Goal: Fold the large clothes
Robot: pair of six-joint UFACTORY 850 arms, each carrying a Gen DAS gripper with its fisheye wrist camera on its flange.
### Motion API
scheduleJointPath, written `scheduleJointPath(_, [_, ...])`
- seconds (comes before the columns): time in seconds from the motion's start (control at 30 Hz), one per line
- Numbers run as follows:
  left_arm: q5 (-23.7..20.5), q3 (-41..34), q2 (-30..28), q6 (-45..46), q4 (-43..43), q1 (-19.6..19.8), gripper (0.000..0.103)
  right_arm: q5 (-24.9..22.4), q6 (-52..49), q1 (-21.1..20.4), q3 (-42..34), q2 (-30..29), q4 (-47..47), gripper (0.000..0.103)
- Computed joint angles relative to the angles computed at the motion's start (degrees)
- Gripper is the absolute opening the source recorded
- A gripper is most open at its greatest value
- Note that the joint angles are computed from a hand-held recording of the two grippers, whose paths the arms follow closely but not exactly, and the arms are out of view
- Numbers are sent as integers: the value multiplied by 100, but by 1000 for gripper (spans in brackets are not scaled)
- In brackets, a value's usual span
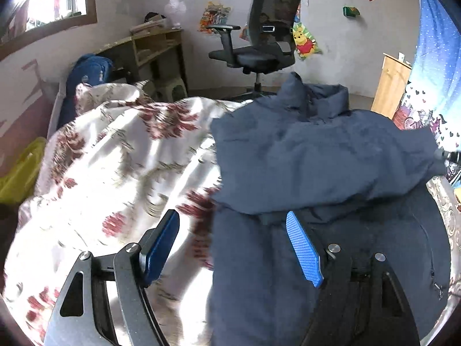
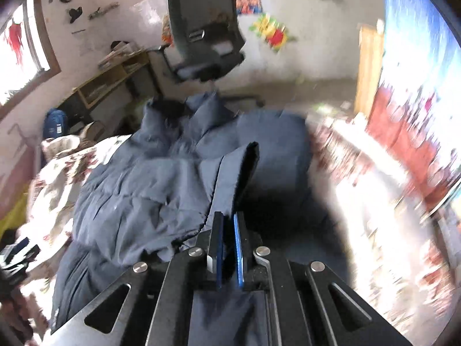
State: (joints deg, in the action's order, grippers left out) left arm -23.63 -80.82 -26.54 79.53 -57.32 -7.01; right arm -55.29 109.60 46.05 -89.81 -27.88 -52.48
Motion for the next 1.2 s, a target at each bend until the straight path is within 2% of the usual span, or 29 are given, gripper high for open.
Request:
scheduleJointPath(0.03, [-80, -158, -63, -165, 173, 25, 71, -309, -211, -23, -211, -102, 42, 7])
scheduleJointPath(0.1, [-206, -391, -193, -439, 439, 32, 71, -531, -545, -124, -423, -240, 177, 7])
scheduleJointPath(0.2, [-351, -941, -538, -1374, 1228, -149, 71, -636, -939, -261, -631, -463, 432, 8])
scheduleJointPath(0.23, [-421, -1099, -650, -1543, 1338, -200, 71, -854, -1068, -270, -783, -594, 473, 10])
scheduleJointPath(0.27, [-510, -1252, -754, -1664, 1425, -240, 71, -1075, -1197, -271, -893, -700, 464, 13])
scheduleJointPath(0.3, [-645, -1455, -897, -1775, 1501, -320, 71, -1104, -1252, -273, -912, -734, 427, 25])
scheduleJointPath(0.33, [-730, -1585, -993, -1799, 1514, -367, 71, -1009, -1293, -290, -913, -755, 353, 38])
scheduleJointPath(0.37, [-860, -1784, -1140, -1849, 1562, -439, 71, -827, -1323, -305, -904, -767, 272, 41])
scheduleJointPath(0.53, [-1339, -2672, -1894, -2199, 1879, -757, 71, 764, -2183, -631, -809, -901, 611, 41])
scheduleJointPath(0.6, [-1546, -3050, -2252, -2478, 2183, -879, 71, 1044, -2800, -755, -947, -1122, 1017, 41])
scheduleJointPath(0.67, [-1568, -3198, -2451, -2542, 2350, -945, 71, 1312, -3235, -866, -956, -1287, 1313, 41])
scheduleJointPath(0.77, [-1098, -2929, -2482, -2000, 2044, -979, 75, 1858, -3021, -951, -604, -1247, 1037, 41])
scheduleJointPath(0.87, [-873, -2796, -2503, -1906, 2021, -1004, 77, 2057, -3016, -968, -482, -1273, 843, 41])
scheduleJointPath(0.97, [-971, -2988, -2619, -2256, 2387, -1042, 78, 2157, -3440, -1012, -421, -1192, 1149, 41])
scheduleJointPath(1.1, [-1704, -3762, -2908, -3050, 2771, -1019, 78, 2427, -4682, -1251, -418, -980, 2324, 43])
scheduleJointPath(1.2, [-2031, -4601, -3216, -3490, 2756, -997, 78, 2536, -4954, -1429, -486, -829, 2324, 48])
